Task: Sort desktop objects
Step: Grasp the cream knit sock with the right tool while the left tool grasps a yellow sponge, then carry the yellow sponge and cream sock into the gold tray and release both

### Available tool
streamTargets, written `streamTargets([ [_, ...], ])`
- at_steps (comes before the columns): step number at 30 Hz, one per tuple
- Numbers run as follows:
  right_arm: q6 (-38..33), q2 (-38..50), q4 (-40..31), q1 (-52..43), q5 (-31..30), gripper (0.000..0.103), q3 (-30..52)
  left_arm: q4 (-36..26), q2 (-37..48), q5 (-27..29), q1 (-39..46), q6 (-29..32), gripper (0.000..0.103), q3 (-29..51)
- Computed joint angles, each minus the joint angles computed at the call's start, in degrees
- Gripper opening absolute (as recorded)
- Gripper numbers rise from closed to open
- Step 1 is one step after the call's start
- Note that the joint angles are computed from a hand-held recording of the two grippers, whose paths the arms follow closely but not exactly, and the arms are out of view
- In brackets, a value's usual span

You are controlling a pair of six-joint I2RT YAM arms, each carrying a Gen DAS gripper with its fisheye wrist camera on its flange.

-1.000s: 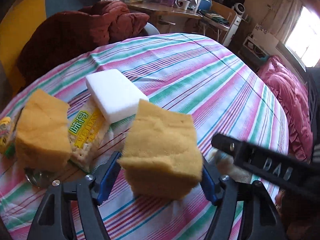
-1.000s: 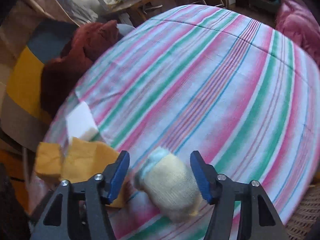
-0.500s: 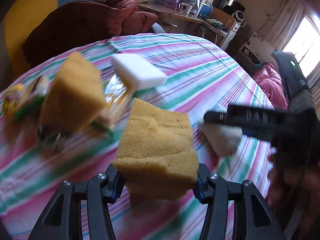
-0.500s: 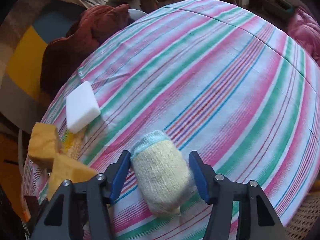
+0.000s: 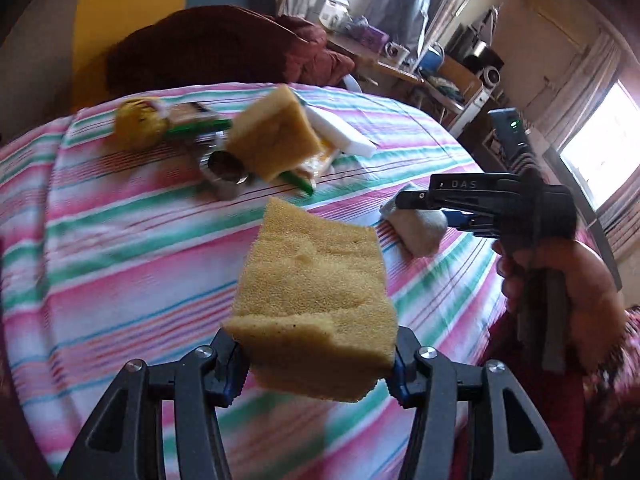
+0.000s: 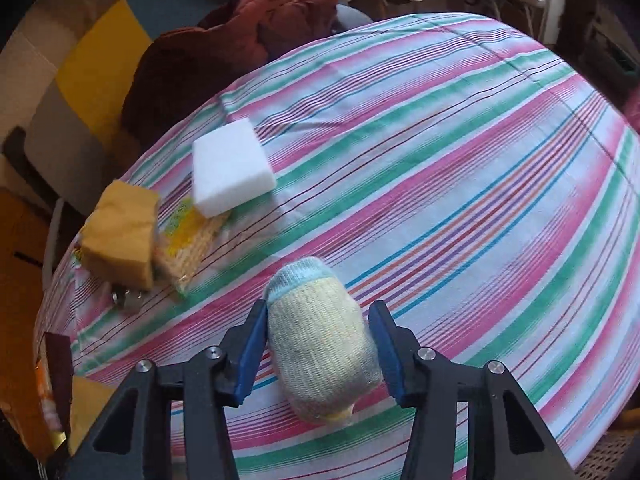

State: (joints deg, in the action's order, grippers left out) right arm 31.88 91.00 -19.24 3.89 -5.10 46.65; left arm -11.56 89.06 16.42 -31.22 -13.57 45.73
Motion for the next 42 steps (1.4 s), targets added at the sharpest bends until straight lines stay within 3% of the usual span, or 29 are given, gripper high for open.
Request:
streamTargets([
  [7,2.26,0.56,-0.19,2.61,-5.49,0.051,0.25,-4.86,-14.78,7.3,10.73,3.4,0.055,-9.94],
  [16,13.77,-1.54,5.92,19.77,-6.75,0.051,-1.77,-13.61,-24.65,15.09,25.45,11.86,0.055,-13.18],
  [20,19.99,-0.06,11.24,28.76,-6.53,0.051,-0.99,-20.19,-29.01,19.37,35.55,18.9,0.055,-13.13],
  [24,24.66,2.58,15.85,36.84,-5.39,0.051,2.59,-29.02,-30.66,24.78,50.64,30.7,0.055,-10.76],
  [28,26.87,7.39,17.3,43.46,-4.44,0.051,10.35,-37.29,-25.75,28.87,67.41,43.81,0.055,-5.87],
  [33,26.45,20.44,13.56,50.01,-5.23,0.051,29.73,-40.93,-16.29,28.0,81.78,54.62,0.055,1.39],
  [36,26.42,29.27,9.47,52.53,-6.68,0.051,42.43,-39.81,-10.34,25.79,86.64,57.47,0.055,5.33],
  [42,30.26,45.02,2.96,55.19,-6.97,0.052,65.29,-34.5,-0.11,23.11,90.98,56.78,0.056,10.22],
])
